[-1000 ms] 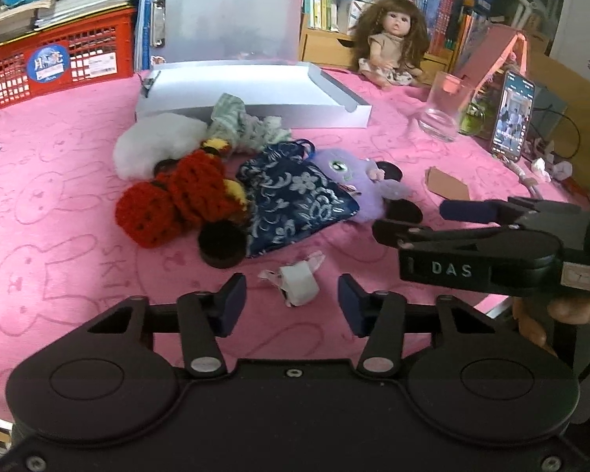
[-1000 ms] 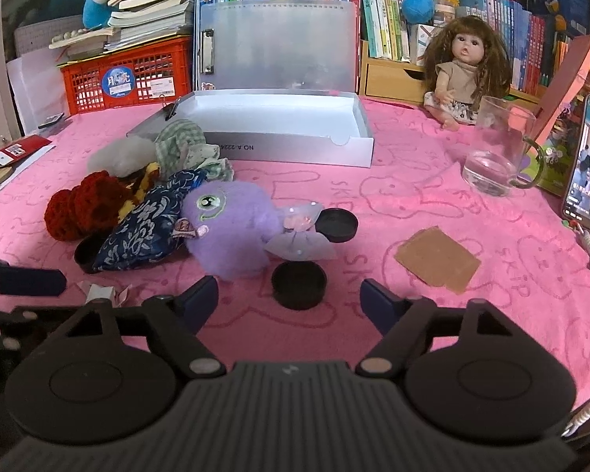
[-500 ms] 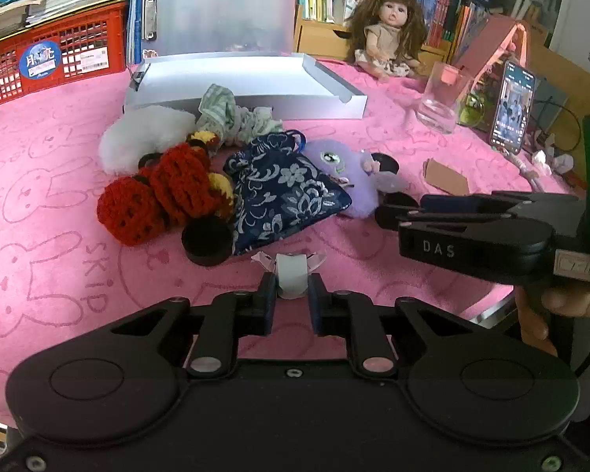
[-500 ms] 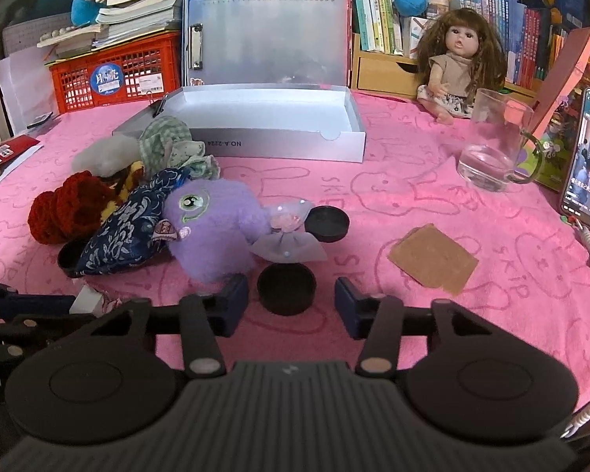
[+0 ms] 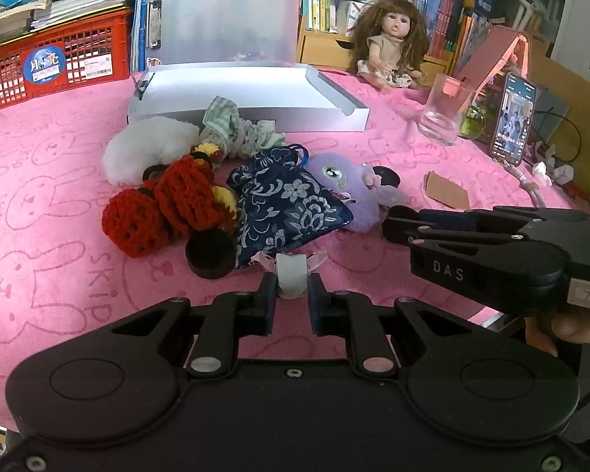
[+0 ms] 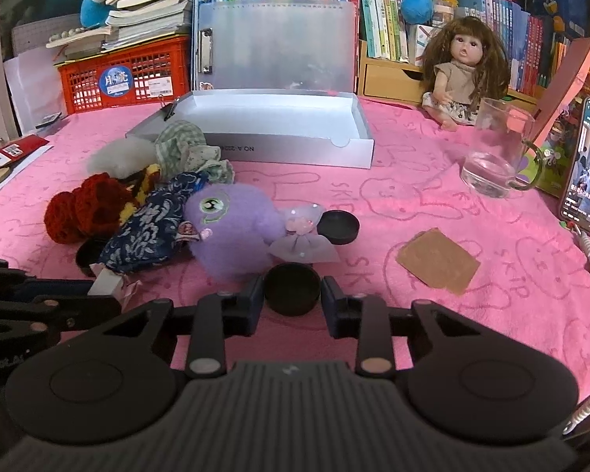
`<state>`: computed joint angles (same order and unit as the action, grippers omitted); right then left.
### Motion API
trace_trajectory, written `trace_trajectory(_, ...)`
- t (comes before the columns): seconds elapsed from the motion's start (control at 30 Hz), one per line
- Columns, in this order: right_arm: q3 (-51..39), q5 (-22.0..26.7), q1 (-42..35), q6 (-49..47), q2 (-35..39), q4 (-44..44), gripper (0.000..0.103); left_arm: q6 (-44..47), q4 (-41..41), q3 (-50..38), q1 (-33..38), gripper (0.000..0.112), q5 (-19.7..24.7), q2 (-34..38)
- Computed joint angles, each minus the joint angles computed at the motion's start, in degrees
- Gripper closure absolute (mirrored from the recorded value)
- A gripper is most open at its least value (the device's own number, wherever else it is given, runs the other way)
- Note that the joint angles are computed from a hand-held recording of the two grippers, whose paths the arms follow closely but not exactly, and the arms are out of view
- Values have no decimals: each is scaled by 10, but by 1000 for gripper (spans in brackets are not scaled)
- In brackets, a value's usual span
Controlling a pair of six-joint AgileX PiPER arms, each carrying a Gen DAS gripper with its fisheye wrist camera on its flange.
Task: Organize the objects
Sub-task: 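Close left tool on the white paper item while right tool grasps the black round lid, then carry both items into the white box and open both tools to release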
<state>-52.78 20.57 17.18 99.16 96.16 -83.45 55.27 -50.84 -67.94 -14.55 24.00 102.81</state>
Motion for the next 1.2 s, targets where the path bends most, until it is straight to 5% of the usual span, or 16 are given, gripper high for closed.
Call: trace_trajectory(1.2, -8, -3, 3, 14, -41, -39, 67, 24, -49, -67, 28, 97, 8, 5)
